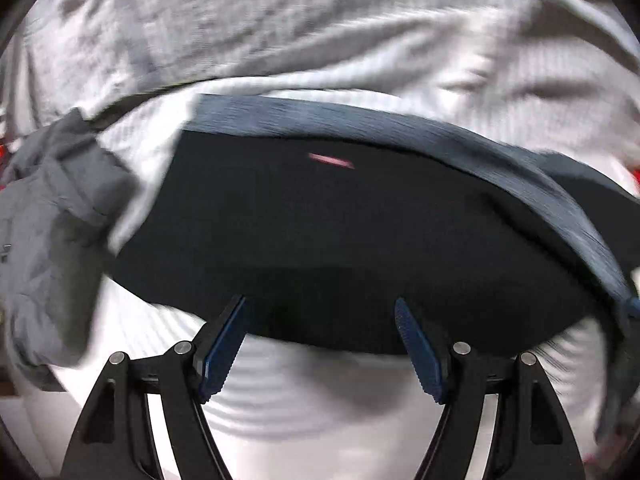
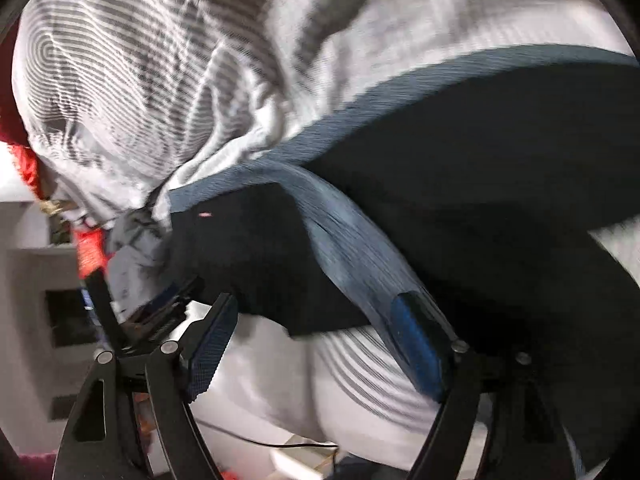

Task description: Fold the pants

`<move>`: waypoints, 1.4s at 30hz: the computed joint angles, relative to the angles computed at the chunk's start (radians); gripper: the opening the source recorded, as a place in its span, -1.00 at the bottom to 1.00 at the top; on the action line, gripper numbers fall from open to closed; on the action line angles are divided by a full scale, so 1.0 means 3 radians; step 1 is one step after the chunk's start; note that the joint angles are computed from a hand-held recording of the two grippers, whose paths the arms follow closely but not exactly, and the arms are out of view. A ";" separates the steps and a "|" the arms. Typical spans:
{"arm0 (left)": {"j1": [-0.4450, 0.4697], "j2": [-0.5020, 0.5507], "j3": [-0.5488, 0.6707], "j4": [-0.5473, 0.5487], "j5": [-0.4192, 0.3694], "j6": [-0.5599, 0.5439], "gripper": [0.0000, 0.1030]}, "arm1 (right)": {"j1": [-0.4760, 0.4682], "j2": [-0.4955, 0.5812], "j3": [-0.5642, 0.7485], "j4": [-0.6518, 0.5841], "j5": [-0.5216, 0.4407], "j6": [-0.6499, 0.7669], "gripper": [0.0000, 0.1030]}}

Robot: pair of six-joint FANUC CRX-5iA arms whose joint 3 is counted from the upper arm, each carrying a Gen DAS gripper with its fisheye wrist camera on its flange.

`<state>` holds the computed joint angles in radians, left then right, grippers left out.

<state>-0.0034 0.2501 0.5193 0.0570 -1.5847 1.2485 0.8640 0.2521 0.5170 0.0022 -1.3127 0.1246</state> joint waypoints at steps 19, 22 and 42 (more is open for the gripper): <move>-0.1047 -0.0073 -0.0394 0.0998 -0.0302 0.0159 0.47 | 0.2246 -0.2216 -0.2773 0.1402 -0.0348 -0.4190 0.59; -0.1146 0.0035 -0.0323 0.0962 -0.0346 0.0359 0.47 | 0.2300 -0.2323 -0.2915 0.1339 -0.0293 -0.4162 0.59; -0.1349 0.0359 0.0035 0.1307 -0.0374 0.0621 -0.49 | 0.2026 -0.2972 -0.3519 0.2390 0.0392 -0.4208 -0.95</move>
<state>-0.4082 0.3578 0.5298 0.4491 -1.6970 1.4348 1.4718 -0.6395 -0.5388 0.7190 -1.1950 -1.1380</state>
